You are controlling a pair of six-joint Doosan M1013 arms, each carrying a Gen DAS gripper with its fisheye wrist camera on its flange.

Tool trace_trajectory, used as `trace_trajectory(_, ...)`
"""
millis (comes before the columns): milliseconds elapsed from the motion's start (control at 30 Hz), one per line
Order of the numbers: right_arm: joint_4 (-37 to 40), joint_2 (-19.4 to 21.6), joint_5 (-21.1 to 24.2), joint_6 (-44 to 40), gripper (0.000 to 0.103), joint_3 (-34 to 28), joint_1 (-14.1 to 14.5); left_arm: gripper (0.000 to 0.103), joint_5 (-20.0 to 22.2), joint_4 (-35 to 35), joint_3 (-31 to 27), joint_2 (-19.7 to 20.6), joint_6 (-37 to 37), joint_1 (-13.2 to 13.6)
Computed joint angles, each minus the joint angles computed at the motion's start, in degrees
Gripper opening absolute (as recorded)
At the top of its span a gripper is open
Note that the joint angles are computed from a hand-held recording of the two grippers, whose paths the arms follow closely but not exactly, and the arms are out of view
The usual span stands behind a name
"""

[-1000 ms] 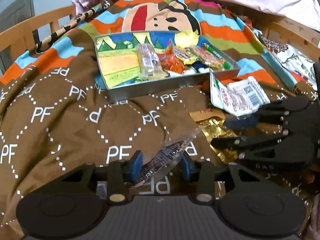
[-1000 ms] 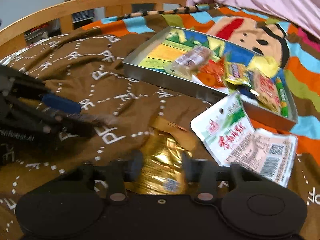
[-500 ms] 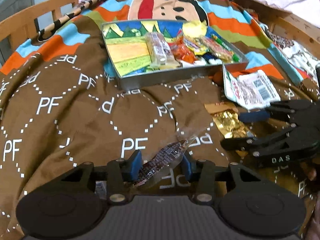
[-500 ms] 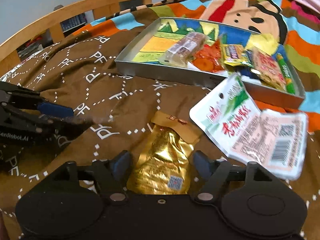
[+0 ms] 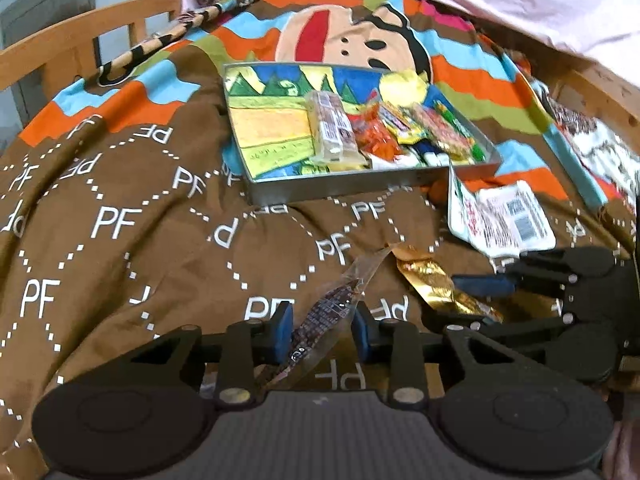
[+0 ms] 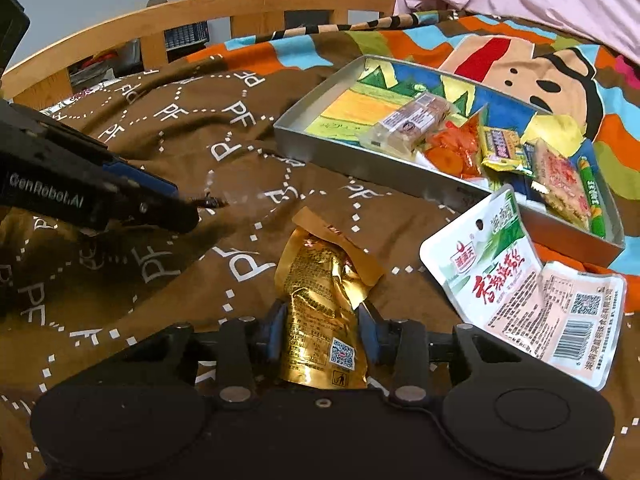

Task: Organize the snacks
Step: 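Grasp the gold sachet with the right gripper while the left holds the dark snack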

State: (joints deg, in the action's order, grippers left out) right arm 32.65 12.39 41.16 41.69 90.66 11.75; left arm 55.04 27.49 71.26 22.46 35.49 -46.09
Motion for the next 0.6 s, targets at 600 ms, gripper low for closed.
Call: trace_trajectory(600, 0.4, 0.2, -2.9, -4.3, 0.041, 0.8, 0.8, 0.051, 0.5, -8.0, 0.1, 0.8, 14.8, 1.9)
